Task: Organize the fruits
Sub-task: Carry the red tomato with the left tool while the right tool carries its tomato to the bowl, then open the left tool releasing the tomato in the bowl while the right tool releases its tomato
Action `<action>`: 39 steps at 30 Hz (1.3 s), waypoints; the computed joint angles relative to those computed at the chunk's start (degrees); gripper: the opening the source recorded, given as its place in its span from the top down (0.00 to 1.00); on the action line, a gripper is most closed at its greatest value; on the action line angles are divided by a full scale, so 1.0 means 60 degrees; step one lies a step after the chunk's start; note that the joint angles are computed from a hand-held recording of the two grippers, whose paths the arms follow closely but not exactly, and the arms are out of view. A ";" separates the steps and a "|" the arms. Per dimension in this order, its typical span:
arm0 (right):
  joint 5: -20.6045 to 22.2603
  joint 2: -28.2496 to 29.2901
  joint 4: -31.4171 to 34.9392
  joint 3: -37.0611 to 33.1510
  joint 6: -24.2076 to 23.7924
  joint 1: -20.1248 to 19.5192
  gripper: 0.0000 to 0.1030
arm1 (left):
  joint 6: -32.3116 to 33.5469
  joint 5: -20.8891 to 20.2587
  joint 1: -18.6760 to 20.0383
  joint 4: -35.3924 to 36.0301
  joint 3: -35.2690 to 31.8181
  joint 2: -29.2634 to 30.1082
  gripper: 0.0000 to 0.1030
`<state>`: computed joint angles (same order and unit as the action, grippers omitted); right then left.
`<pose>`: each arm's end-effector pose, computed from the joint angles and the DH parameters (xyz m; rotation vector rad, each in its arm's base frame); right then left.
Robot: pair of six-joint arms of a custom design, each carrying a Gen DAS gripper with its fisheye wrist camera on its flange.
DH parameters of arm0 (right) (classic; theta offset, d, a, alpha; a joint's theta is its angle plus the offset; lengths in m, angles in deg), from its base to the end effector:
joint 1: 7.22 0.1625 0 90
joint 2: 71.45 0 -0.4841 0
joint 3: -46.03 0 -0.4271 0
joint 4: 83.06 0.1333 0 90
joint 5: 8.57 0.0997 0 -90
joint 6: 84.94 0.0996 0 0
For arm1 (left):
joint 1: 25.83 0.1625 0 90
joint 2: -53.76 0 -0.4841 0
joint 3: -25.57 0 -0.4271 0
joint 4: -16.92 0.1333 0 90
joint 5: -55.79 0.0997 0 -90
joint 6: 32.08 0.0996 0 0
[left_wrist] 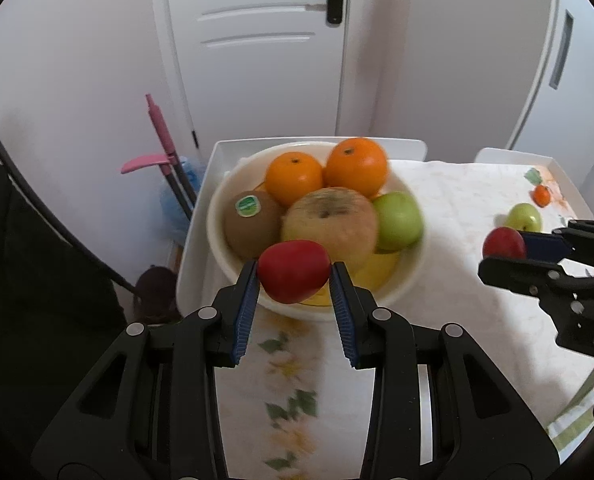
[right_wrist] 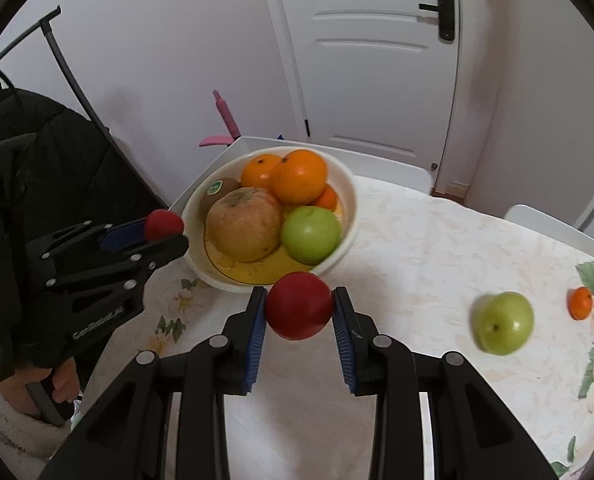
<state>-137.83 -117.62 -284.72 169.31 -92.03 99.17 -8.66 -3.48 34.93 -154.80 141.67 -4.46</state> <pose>0.2244 -0.5139 0.0884 0.2268 -2.3949 0.8102 -0.1362 -0.6204 0.1743 1.0064 2.3698 -0.5778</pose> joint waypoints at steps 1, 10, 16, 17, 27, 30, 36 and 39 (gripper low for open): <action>0.0016 0.0061 0.0032 -0.0062 -0.0002 -0.0008 0.71 | 0.0085 -0.0023 0.0078 -0.0048 -0.0071 0.0066 0.61; 0.0004 0.0425 0.0279 -0.0511 0.0052 -0.0114 0.71 | 0.0511 -0.0159 0.0444 -0.0121 -0.0549 0.0453 0.61; -0.0045 0.0474 0.0369 -0.0655 0.0087 -0.0160 0.71 | 0.0498 -0.0359 0.0526 0.0164 -0.0756 0.0507 0.58; -0.0042 0.0470 0.0377 -0.0668 0.0091 -0.0175 0.71 | 0.0511 -0.0300 0.0503 0.0163 -0.0747 0.0503 0.43; 0.0047 0.0364 0.0376 -0.0652 -0.0048 -0.0188 0.71 | 0.0867 -0.0278 0.0243 -0.0281 -0.0207 -0.0005 0.00; 0.0117 0.0337 0.0500 -0.0688 -0.0134 -0.0175 0.71 | 0.0925 -0.0214 0.0132 -0.0288 -0.0025 -0.0180 0.00; 0.0354 0.0390 0.0757 -0.0856 -0.0521 -0.0213 0.71 | 0.0716 -0.0158 0.0061 -0.0007 0.0183 -0.0571 0.00; 0.0473 0.0473 0.0962 -0.0991 -0.0654 -0.0281 0.71 | 0.0662 -0.0153 0.0072 0.0083 0.0235 -0.0701 0.00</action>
